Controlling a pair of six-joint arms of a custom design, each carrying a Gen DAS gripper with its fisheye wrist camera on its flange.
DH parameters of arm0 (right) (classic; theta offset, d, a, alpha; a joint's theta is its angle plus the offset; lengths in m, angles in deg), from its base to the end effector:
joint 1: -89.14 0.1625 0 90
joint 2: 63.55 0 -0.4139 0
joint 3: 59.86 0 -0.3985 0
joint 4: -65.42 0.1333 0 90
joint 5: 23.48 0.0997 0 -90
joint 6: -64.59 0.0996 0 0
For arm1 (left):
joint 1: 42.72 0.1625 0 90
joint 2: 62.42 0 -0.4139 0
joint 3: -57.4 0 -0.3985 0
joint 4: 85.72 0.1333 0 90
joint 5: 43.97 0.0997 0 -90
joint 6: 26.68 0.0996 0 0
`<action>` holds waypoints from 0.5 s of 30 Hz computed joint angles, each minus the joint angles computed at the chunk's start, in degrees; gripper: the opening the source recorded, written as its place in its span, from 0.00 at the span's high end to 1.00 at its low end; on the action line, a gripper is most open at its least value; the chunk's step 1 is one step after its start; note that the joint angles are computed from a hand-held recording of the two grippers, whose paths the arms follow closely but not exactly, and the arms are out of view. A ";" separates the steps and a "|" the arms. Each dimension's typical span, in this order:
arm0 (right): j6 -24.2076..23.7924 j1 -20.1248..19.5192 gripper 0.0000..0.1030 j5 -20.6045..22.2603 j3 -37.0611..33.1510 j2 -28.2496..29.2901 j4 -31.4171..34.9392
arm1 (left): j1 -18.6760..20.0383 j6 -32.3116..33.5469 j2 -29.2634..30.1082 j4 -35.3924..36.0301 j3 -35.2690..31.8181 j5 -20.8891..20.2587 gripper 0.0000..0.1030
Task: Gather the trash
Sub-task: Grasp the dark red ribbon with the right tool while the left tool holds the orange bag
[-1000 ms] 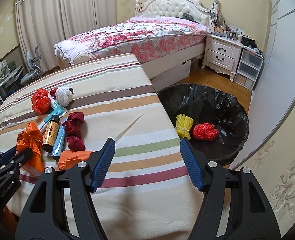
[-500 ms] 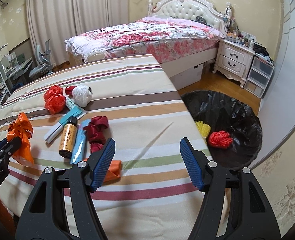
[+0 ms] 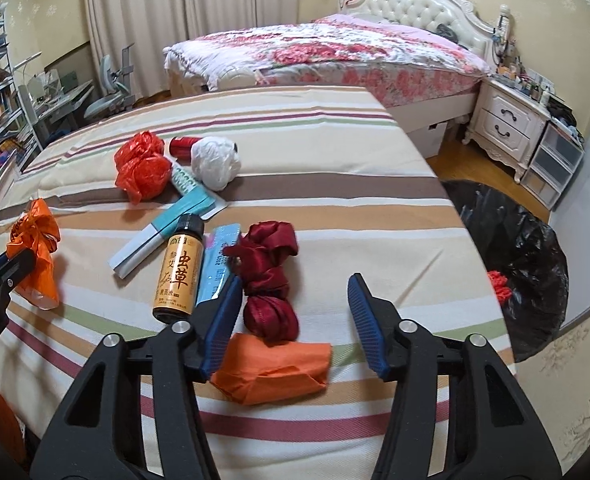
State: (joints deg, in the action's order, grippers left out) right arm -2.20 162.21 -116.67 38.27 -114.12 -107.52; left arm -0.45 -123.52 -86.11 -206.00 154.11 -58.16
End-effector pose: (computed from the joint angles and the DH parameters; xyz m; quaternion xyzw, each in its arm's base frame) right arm -0.0731 -0.6788 0.1648 0.3938 -0.8672 0.2085 0.2224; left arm -0.2539 -0.5414 -0.1379 -0.1017 0.7614 -0.4575 0.4480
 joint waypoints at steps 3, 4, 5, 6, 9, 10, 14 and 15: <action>0.02 0.24 0.67 -0.71 -0.53 0.34 1.76 | 0.04 0.38 -0.18 -1.02 0.61 0.00 0.67; -0.11 0.28 0.71 -0.77 -0.52 0.33 2.14 | 0.08 0.66 -0.21 -1.42 0.72 0.06 0.67; -0.05 0.31 0.78 -0.72 -0.50 0.27 2.36 | 0.07 1.06 -0.18 -2.02 0.82 -0.01 0.67; -0.02 0.29 0.78 -0.51 -0.38 0.13 2.23 | 0.08 1.62 -0.18 -2.77 0.95 -0.01 0.67; 0.32 0.15 0.78 0.37 -0.01 -0.52 1.58 | -0.15 2.98 -0.27 -4.35 1.29 0.66 0.67; 0.66 0.11 0.78 0.72 -0.07 -0.77 1.55 | -0.29 3.34 -0.21 -4.52 1.18 0.99 0.67; 1.73 -0.39 0.78 2.20 -0.26 -2.04 0.70 | -0.84 10.20 0.99 -11.59 0.58 2.13 0.67; 2.10 -0.52 0.78 2.44 -0.66 -2.11 0.65 | -0.96 12.56 1.57 -13.84 0.07 2.37 0.67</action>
